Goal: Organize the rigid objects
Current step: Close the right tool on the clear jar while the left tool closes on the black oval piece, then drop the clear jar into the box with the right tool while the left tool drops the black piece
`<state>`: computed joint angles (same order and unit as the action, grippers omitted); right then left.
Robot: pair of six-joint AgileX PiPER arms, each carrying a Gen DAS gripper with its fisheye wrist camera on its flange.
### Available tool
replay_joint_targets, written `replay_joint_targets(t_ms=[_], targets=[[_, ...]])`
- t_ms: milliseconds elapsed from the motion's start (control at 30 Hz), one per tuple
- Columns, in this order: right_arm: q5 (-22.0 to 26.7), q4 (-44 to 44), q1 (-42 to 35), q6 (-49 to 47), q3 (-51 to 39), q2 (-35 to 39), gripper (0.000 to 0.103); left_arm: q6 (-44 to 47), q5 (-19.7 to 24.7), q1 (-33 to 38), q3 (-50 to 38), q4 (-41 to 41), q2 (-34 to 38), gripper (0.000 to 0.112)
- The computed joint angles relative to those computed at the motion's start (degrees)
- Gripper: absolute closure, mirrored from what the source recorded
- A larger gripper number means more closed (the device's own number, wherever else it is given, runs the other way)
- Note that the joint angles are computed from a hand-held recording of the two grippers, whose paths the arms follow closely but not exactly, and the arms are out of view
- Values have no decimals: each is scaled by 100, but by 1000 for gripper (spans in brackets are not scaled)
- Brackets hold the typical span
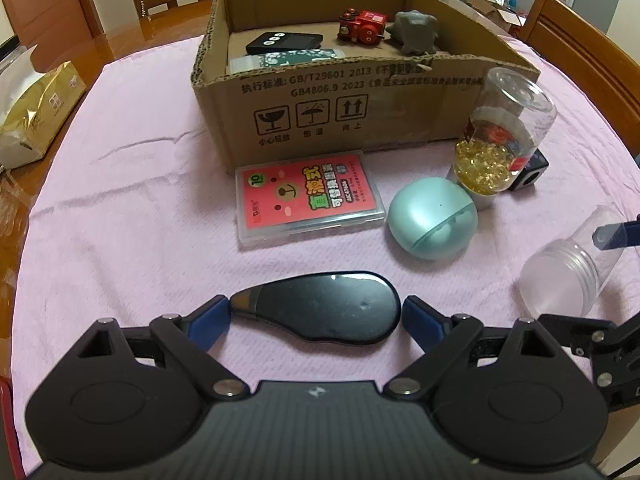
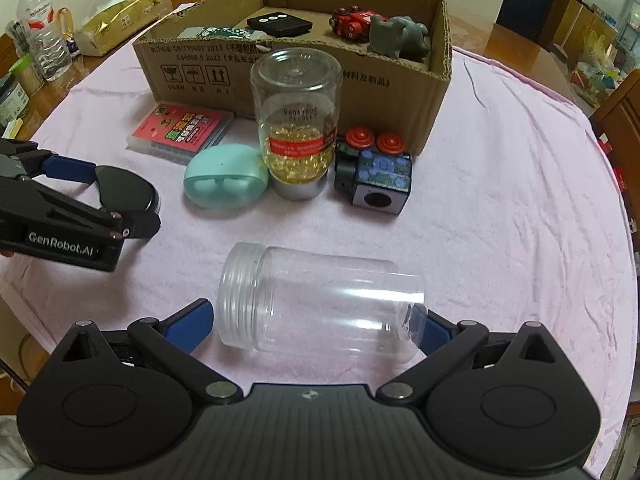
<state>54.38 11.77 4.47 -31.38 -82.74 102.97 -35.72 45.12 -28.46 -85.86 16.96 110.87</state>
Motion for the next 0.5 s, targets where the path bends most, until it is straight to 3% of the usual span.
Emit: replay_joint_targets(t_ms=[233,500], targets=[[-87,-387,176,403,-77,56,7,214,-40,53,-60,-110,40,22],[97,-337,122,377,-266,116,8,741,119,153,-253,-461,97,23]])
